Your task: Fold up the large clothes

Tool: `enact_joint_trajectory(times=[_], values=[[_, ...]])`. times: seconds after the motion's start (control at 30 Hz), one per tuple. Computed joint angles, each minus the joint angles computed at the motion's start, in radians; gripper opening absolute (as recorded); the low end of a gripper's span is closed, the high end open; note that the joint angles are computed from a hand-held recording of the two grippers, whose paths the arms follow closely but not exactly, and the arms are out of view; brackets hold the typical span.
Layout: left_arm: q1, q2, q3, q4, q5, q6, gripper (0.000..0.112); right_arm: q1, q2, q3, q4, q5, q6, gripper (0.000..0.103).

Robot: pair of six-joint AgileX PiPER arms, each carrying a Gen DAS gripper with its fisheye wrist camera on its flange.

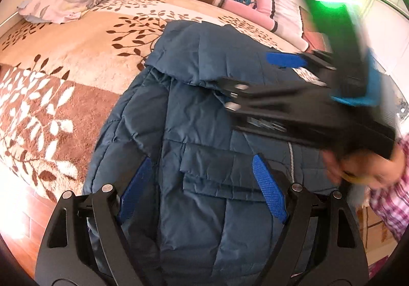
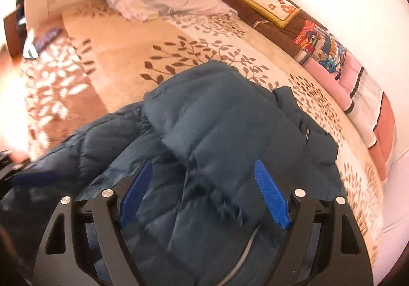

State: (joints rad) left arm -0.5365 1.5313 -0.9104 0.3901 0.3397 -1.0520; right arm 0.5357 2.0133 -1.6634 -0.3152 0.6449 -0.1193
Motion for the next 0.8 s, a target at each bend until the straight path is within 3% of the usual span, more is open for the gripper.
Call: enact_joint_trajectory(times=[0.07,0.13,0.2,0.3,0.57,0.8], values=[[0.004,-0.005,0.009,-0.010,-0.009,0.008,0.080,0.020,0.051,-0.042,-0.087,0.017,0.058,0.079],[0.012,-0.010,0.017,-0.016,-0.018,0.012,0.080,0.022,0.108,-0.095,-0.118,0.036,0.062,0.060],[0.022,-0.015,0.027,-0.032,-0.030,0.023,0.080,-0.002,0.151,-0.162,-0.039,0.088,-0.008,0.023],[0.033,-0.009,0.030,-0.075,-0.040,0.059,0.080,-0.052,0.121,-0.154,0.085,0.077,-0.037,0.009],[-0.002,-0.001,0.005,-0.008,-0.011,0.004,0.080,-0.236,-0.092,0.030,0.472,-0.010,-0.133,0.007],[-0.031,0.022,-0.033,0.004,0.030,0.008,0.080,-0.476,-0.205,0.203,0.797,0.036,-0.238,0.007]])
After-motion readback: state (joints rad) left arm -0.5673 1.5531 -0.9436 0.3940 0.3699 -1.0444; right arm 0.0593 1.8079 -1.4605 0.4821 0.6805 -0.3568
